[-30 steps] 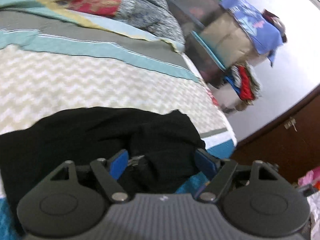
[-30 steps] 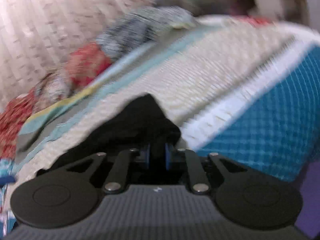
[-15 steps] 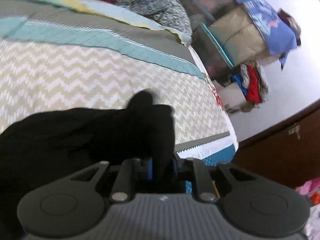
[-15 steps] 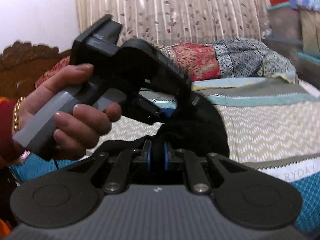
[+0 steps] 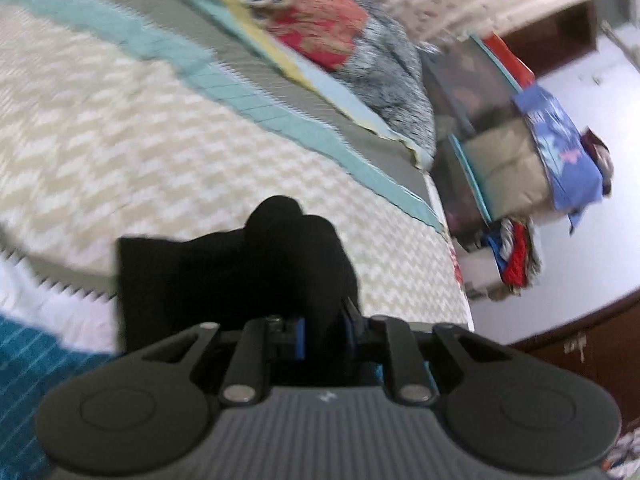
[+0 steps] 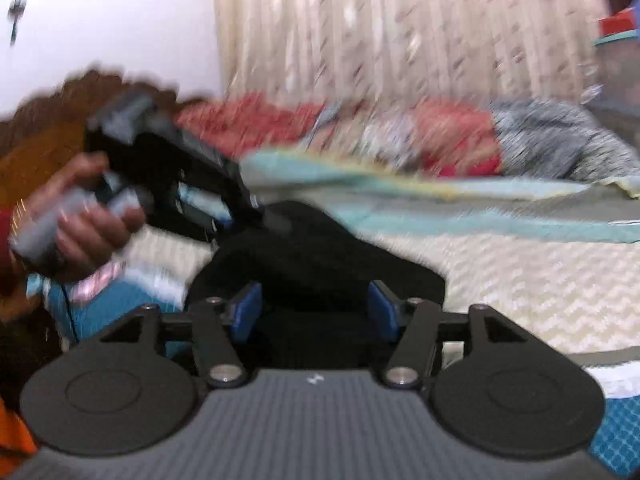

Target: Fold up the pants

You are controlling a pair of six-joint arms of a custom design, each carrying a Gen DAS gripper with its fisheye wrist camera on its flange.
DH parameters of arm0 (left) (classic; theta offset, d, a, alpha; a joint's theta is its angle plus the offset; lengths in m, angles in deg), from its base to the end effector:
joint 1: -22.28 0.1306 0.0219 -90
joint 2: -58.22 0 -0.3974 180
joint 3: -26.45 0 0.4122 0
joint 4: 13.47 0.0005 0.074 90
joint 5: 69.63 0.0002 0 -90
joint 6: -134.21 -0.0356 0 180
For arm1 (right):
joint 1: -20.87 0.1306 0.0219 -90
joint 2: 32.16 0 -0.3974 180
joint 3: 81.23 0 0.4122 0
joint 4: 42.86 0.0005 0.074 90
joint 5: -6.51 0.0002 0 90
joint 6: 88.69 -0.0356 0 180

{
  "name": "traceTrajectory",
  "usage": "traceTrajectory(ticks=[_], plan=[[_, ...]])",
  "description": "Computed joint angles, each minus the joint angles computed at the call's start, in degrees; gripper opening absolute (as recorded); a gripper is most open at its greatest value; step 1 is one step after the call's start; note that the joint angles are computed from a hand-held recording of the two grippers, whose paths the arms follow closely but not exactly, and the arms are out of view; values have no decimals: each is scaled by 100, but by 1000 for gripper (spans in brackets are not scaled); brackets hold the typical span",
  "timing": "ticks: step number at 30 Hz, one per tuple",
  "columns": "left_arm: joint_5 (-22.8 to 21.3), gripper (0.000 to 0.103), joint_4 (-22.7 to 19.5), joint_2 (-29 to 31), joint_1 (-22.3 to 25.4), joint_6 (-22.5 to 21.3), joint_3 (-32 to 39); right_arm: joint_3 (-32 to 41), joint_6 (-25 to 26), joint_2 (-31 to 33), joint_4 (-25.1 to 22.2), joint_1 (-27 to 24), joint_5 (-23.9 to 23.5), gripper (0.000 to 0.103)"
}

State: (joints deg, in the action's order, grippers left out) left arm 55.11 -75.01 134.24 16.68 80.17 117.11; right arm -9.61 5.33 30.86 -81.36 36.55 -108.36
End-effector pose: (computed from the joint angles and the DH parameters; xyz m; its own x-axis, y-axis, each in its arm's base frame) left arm 0.3912 -0.0592 0.5449 -0.8628 -0.4003 -0.3087 -0.0482 0.6731 -0.7380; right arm 0.3246 0.1062 0.4932 -0.4370 -0.1887 -0.8795 -0.6284 0.7636 0.1484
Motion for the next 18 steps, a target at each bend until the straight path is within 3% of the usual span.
traceTrajectory(ticks=[1,2,6,9,11,12,13,16,18], plan=[[69,16,36,-67,80,84,-132,147,142,183,-380,88,-100,5],[113,16,86,-137,134,140,-261,291,138,362,-729,170,-220,2],[-44,17,146,-333,265,-58,-626,504,38,644,-1181,432,-754,2],[-158,18,57,-238,411,-59,-792,550,276,677,-1355,711,-505,7],[-202,24,37,-160,455,118,-885,548,389,612,-1227,759,-401,8],[-205,27,75,-157,462,207,-936,536,410,566,-1120,749,-364,10],[-152,28,147,-168,473,276,-980,509,425,494,-1030,734,-342,20],[-141,28,256,-162,429,250,-996,437,461,373,-721,722,-166,68],[-214,28,224,-133,382,195,-960,394,759,484,-629,708,-247,74]])
